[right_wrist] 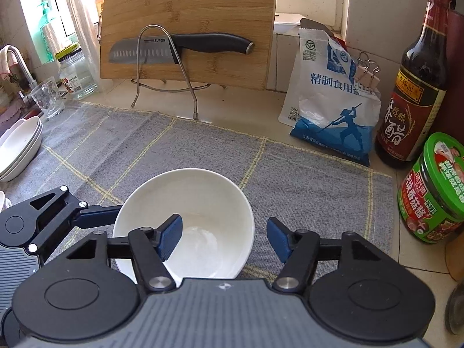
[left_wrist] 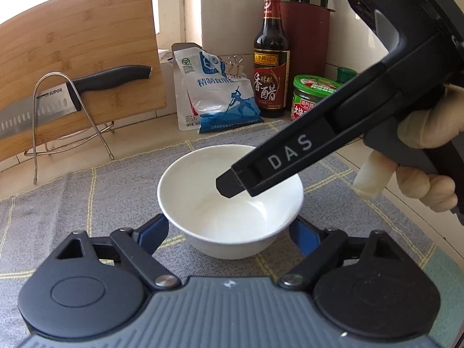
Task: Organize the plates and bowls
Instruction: 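Move the right tool to the last white bowl and close on its rim, then lift the white bowl with the right tool toward the nested bowls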
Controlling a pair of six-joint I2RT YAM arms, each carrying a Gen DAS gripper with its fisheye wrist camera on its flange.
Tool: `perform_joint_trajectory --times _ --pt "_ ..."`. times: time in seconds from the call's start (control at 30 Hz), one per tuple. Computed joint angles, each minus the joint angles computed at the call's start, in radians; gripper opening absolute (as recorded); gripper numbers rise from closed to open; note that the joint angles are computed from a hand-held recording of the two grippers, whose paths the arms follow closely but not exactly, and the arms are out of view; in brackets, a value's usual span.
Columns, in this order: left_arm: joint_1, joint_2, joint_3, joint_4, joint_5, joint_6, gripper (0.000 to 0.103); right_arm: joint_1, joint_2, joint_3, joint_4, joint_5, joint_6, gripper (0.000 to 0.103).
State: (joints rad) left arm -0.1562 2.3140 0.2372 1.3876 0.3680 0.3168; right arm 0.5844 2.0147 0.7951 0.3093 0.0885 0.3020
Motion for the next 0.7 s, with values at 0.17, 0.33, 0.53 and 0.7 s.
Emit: perform_joint_trajectory --times 0.17,0.33,0.53,0.7 --pt "0.001 0.000 0.005 -0.005 0.005 0.000 0.089 -0.017 0.014 0.016 0.001 -0.034 -0.013 0.062" --pt "0.005 -0.001 0.007 -0.012 0.011 0.006 0.089 -0.028 0.034 0.050 -0.019 -0.060 -0.029 0.057" --pt "0.001 0.000 0.011 -0.019 0.012 0.008 0.088 -0.027 0.052 0.086 -0.054 -0.067 -0.044 0.055" --pt "-0.001 -0.029 0.009 -0.062 0.011 0.021 0.088 -0.027 0.042 0.085 -0.067 -0.076 -0.032 0.055"
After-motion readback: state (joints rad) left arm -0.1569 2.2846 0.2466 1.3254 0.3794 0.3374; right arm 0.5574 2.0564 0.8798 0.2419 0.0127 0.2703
